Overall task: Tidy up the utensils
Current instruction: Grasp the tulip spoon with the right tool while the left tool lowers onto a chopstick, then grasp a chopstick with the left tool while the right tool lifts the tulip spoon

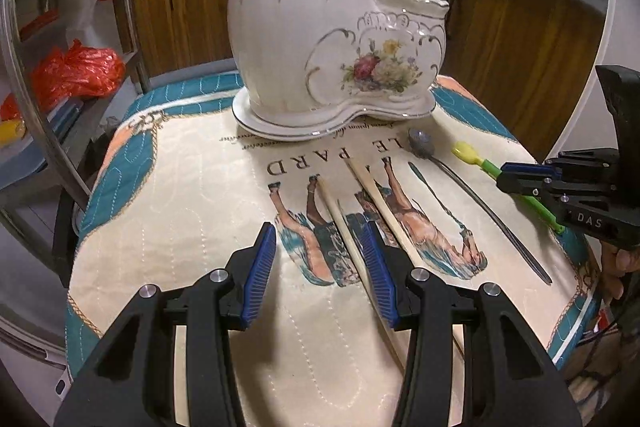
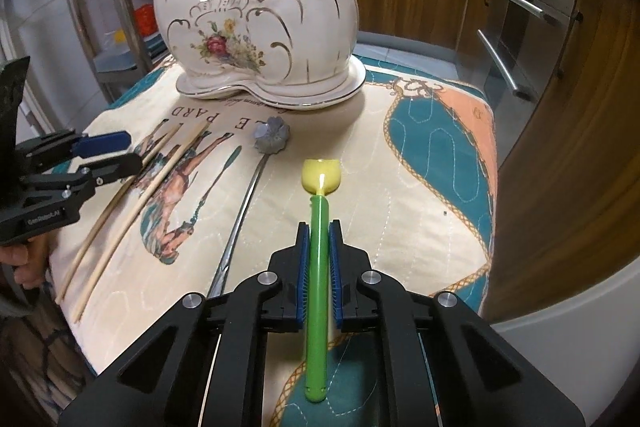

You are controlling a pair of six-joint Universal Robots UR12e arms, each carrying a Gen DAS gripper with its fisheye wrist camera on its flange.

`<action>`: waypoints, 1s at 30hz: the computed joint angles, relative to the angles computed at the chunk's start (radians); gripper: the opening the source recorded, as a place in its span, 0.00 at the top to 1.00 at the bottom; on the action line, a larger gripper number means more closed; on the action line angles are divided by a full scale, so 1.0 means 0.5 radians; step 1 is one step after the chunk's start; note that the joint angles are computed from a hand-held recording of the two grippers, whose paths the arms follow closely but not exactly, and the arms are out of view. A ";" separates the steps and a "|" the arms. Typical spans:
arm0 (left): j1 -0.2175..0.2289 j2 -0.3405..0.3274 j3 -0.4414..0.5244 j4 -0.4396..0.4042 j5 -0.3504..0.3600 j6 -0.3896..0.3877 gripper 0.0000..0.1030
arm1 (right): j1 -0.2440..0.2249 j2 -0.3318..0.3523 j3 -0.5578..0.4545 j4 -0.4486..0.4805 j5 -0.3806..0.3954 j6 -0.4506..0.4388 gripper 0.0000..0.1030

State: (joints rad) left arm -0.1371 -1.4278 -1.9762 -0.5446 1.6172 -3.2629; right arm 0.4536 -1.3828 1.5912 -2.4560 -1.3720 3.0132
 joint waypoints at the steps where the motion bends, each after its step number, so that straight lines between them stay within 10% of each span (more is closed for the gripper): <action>1: 0.006 -0.002 0.009 -0.037 -0.014 -0.006 0.56 | -0.002 0.000 0.000 0.001 0.009 0.004 0.90; 11: -0.017 -0.010 0.139 -0.423 -0.019 0.162 0.79 | -0.007 0.018 -0.066 0.145 0.024 -0.006 0.90; 30: 0.050 -0.098 0.390 -0.989 -0.251 0.496 0.85 | 0.108 0.365 -0.896 1.577 -0.338 -0.454 0.90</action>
